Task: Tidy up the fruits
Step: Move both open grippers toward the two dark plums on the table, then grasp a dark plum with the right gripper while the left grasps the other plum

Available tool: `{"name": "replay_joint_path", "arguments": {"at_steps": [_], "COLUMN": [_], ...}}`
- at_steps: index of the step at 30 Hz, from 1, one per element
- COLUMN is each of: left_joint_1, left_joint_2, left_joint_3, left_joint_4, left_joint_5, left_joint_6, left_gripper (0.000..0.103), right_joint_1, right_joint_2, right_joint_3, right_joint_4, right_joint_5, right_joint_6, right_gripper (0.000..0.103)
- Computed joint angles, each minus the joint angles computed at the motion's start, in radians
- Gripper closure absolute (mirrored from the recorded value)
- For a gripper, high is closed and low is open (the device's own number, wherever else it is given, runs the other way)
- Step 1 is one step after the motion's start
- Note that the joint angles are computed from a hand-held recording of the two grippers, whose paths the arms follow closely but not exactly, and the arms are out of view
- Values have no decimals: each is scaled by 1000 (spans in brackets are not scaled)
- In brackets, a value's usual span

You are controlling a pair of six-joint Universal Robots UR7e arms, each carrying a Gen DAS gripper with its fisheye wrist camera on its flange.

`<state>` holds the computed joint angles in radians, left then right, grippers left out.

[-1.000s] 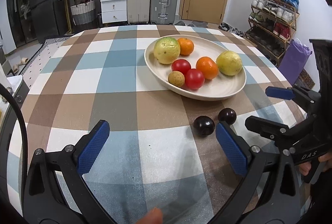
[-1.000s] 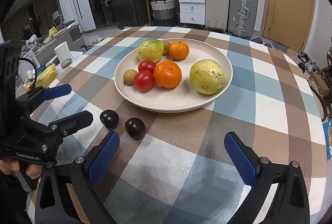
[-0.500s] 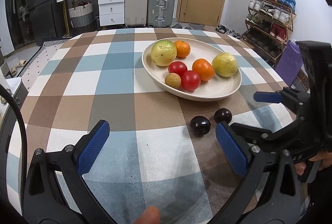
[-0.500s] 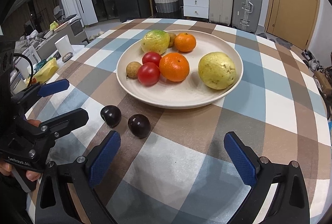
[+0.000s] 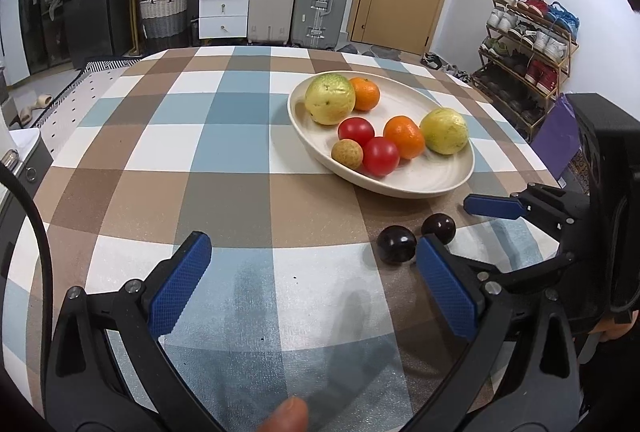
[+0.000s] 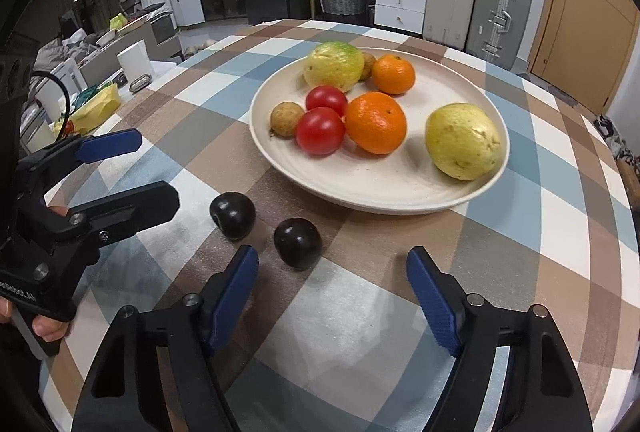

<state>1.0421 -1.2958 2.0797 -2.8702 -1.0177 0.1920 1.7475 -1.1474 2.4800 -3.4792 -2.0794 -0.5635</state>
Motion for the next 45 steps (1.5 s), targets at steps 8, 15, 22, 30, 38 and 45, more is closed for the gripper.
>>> {"name": "replay_joint_path", "arguments": {"at_steps": [8,15,22,30,38,45], "left_joint_1": [6,8,5,-18,-37,-40], "left_joint_2": [5,9,16,22,58,75], "left_joint_3": [-9,-16,-21,-13,-36,-39], "left_joint_4": [19,32,50,84,168,169], "left_joint_5": [4,11,17,24,21,-17], "left_joint_6": [-24,-35,-33,6,14,29], "left_gripper": [1,1,1,1,20,45], "right_joint_1": [12,12,-32,-83,-118,-114], "right_joint_2": [17,11,-53,-147,-206,-204], "right_joint_3": [-7,-3,22,73,88,89], "right_joint_4": [-7,-8,36,35,38,22], "right_joint_5": [8,23,127,237,278,265], "right_joint_6": [-24,-35,-46,-66,-53,-55], "right_gripper": [37,64,80,80,80,80]}}
